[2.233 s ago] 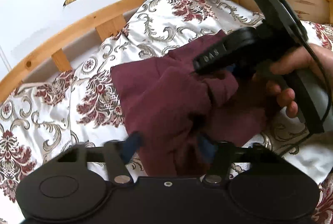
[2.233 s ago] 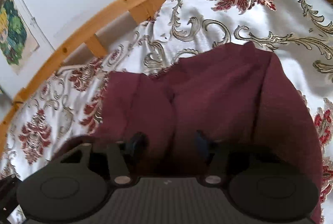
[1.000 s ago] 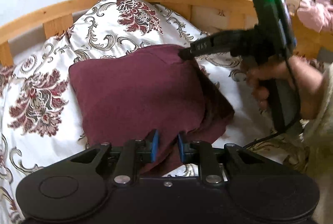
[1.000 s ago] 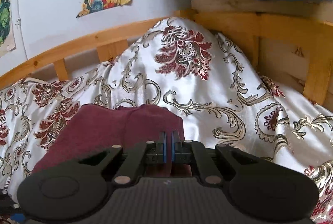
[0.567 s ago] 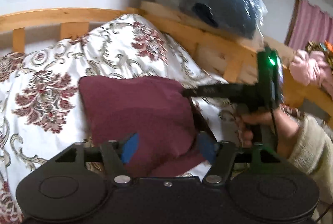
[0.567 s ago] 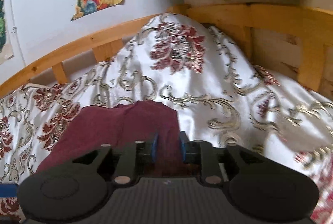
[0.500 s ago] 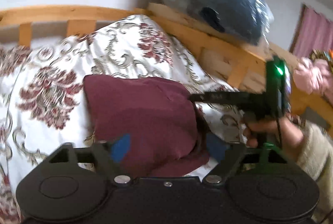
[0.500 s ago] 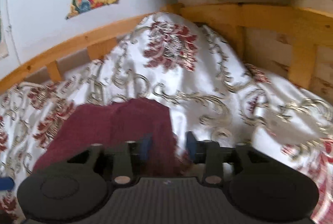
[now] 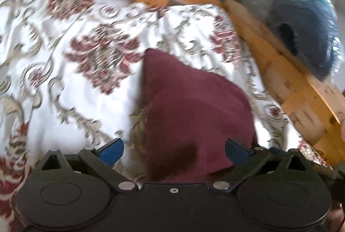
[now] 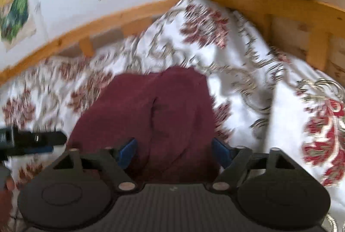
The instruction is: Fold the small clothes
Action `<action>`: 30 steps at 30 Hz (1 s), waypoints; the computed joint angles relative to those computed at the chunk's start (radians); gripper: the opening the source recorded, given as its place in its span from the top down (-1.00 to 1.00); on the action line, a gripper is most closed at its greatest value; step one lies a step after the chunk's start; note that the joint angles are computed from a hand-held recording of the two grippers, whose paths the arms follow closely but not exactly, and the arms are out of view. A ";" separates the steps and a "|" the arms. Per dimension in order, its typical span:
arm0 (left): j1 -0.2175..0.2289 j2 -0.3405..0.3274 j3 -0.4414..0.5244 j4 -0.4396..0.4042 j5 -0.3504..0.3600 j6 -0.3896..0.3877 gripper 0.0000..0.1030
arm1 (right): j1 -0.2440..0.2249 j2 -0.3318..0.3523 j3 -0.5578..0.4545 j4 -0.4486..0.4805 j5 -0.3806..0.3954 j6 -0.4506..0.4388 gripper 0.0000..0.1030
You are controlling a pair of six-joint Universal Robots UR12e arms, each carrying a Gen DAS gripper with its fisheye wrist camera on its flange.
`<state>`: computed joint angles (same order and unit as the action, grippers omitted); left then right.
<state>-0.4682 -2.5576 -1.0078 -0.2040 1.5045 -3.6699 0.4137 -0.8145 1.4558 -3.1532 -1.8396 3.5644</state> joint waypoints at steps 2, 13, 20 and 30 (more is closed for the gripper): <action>0.003 0.003 0.000 -0.027 0.005 -0.013 -0.95 | 0.007 0.010 -0.023 0.064 -0.001 -0.024 -0.20; 0.003 0.003 0.008 -0.075 -0.028 0.022 -0.95 | 0.023 0.019 -0.039 0.106 -0.033 -0.090 0.77; 0.010 0.010 -0.009 -0.046 -0.071 0.021 -0.95 | 0.065 0.004 -0.028 0.111 -0.210 -0.122 0.81; 0.008 0.006 0.002 -0.101 -0.095 0.041 -0.95 | 0.069 -0.005 -0.011 0.097 -0.251 -0.086 0.87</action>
<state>-0.4602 -2.5515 -1.0056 -0.3047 1.4092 -3.6293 0.4827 -0.8197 1.4447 -3.0560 -2.0905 3.4781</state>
